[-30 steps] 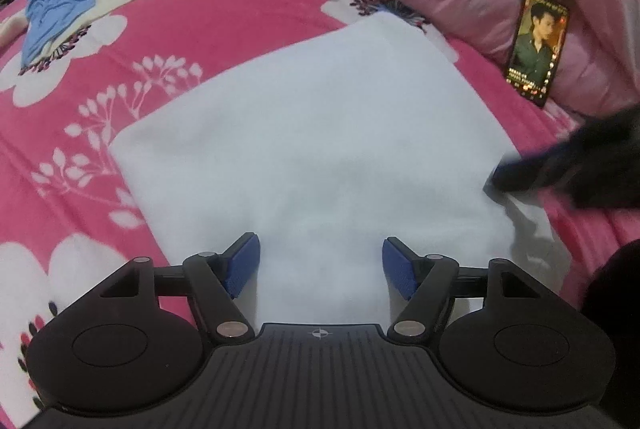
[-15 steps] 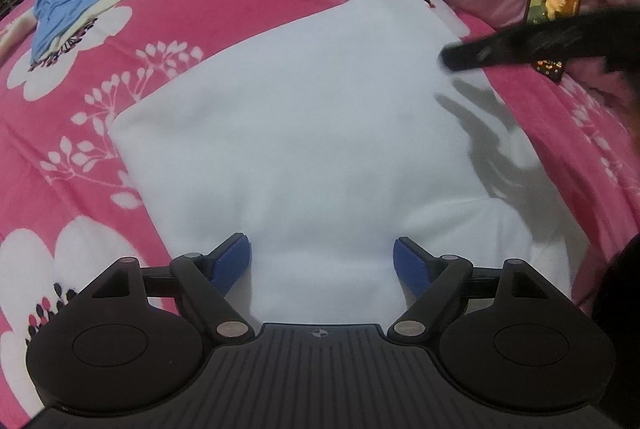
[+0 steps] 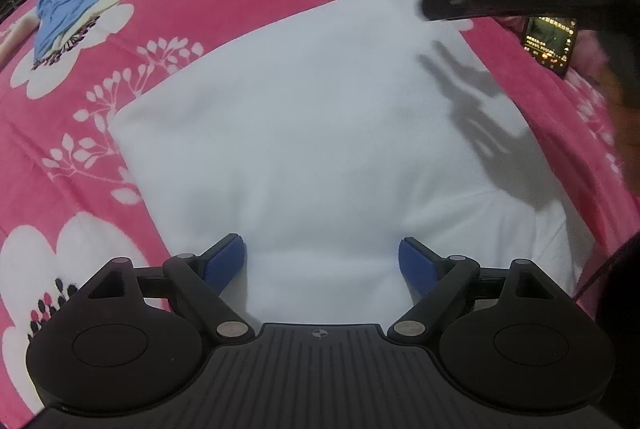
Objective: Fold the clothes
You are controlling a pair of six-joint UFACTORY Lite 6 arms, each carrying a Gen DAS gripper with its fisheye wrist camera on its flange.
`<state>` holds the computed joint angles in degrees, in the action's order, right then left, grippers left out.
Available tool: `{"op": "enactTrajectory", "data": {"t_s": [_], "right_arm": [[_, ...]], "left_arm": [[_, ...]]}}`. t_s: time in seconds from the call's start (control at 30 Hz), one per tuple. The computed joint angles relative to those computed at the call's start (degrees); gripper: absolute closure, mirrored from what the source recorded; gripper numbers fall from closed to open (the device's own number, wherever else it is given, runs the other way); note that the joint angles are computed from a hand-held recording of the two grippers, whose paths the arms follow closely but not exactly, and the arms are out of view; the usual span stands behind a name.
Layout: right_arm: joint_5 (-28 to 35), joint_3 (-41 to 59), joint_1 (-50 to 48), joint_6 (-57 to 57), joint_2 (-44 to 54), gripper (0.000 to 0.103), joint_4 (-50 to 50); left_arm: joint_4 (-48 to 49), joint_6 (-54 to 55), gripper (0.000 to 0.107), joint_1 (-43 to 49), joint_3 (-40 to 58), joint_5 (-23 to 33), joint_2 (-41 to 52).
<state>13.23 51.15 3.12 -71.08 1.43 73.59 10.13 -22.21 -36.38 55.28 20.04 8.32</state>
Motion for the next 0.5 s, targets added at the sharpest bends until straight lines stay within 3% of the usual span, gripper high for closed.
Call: {"op": "enactTrajectory", "data": {"t_s": [0.07, 0.17, 0.23, 0.37, 0.5], "right_arm": [[0.7, 3.1, 0.1, -1.0, 5.1, 0.089, 1.7], [0.2, 4.3, -1.9, -7.3, 11.3, 0.099, 9.8], [2.6, 3.8, -3.9, -11.0, 12.0, 0.1, 14.9], [0.4, 2.7, -2.3, -16.1, 11.4, 0.1, 18.9], [0.1, 2.0, -1.3, -20.1, 11.0, 0.09, 22.3]], "left_arm": [[0.6, -0.6, 0.02, -0.1, -0.1, 0.1, 0.0], [0.3, -0.1, 0.017, -0.1, -0.1, 0.0, 0.1], [0.0, 0.1, 0.016, 0.0, -0.3, -0.2, 0.0], [0.1, -0.1, 0.011, -0.1, -0.5, -0.6, 0.0], [3.2, -3.5, 0.005, -0.3, -1.6, -1.4, -0.7]]}}
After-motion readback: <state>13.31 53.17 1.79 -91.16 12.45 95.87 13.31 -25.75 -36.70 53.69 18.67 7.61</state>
